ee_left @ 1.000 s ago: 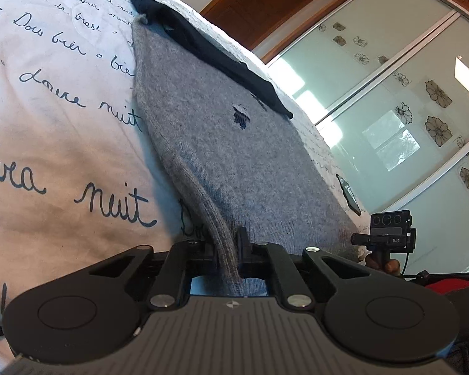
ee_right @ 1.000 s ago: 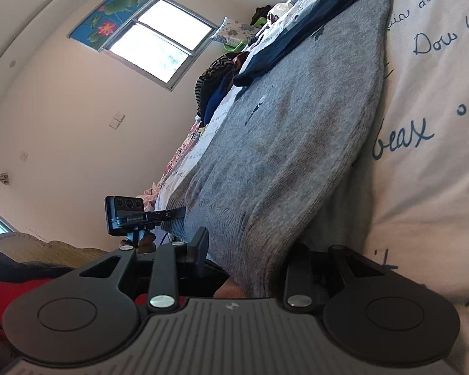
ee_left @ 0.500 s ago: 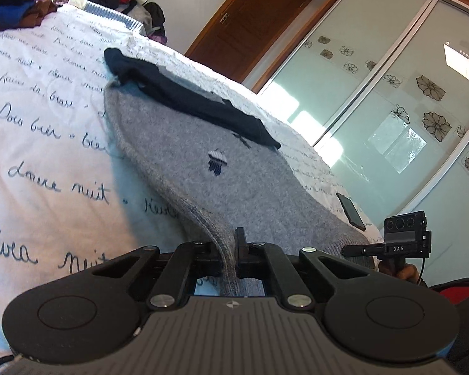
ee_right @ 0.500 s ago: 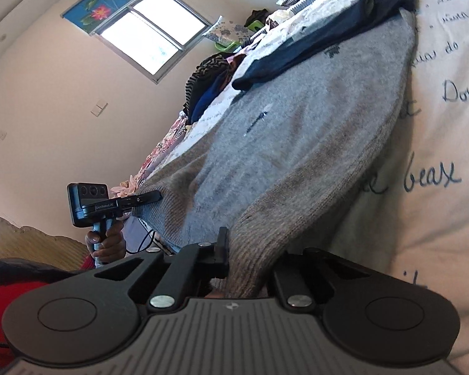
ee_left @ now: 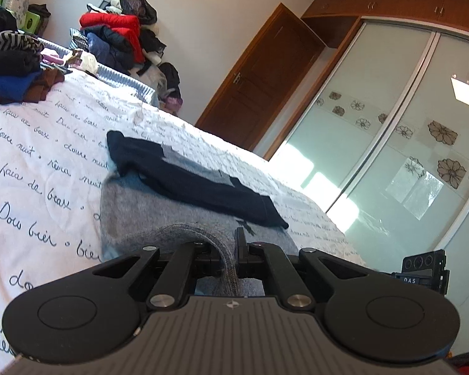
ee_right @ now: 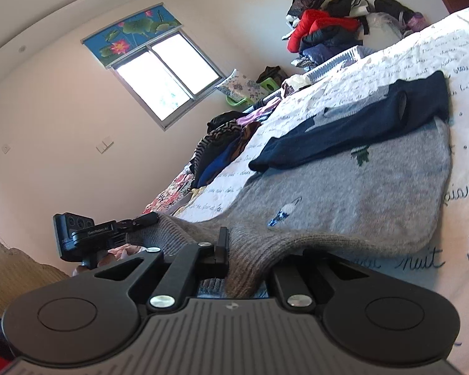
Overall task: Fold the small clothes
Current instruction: 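Lift the held hem with both tools and fold it toward the collar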
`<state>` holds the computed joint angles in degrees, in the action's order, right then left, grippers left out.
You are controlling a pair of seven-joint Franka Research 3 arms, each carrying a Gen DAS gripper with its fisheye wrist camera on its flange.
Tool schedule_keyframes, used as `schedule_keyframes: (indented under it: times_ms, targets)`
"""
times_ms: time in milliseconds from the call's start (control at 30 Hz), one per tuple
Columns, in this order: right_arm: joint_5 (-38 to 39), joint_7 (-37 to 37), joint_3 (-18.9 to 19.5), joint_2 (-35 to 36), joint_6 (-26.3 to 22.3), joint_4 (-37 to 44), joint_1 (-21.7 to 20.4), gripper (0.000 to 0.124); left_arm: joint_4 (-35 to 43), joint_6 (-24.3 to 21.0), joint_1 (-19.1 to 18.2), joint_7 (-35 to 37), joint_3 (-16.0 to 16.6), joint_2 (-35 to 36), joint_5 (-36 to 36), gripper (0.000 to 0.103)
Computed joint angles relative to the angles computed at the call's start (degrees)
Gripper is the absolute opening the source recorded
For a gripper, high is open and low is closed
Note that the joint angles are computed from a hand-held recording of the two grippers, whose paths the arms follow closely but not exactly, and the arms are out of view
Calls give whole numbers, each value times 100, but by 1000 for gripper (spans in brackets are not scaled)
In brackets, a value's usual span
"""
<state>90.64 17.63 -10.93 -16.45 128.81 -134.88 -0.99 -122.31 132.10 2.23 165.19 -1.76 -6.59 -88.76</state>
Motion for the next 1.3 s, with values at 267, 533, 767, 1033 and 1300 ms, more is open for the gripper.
schedule_keyframes:
  times_ms: [267, 533, 767, 1033, 1300]
  targets:
    - [-80, 18, 151, 347, 802, 583, 0, 6, 589, 908, -166, -92, -255, 371, -298, 5]
    - [36, -111, 294, 851, 1489, 1172, 60, 6, 1265, 1733, -279, -261, -496, 924, -557, 5]
    - [422, -318, 386, 1329, 1822, 1723, -4, 6, 1994, 2314, -345, -414, -711, 1390, -387, 5]
    - [555, -207, 533, 2067, 1970, 2559, -241, 6, 2946, 3029, -433, -1183, -1072, 2095, 785, 5]
    - [382, 36, 769, 2732, 2077, 3355, -476, 6, 3596, 3655, -472, -2116, -1398, 2662, 2158, 5]
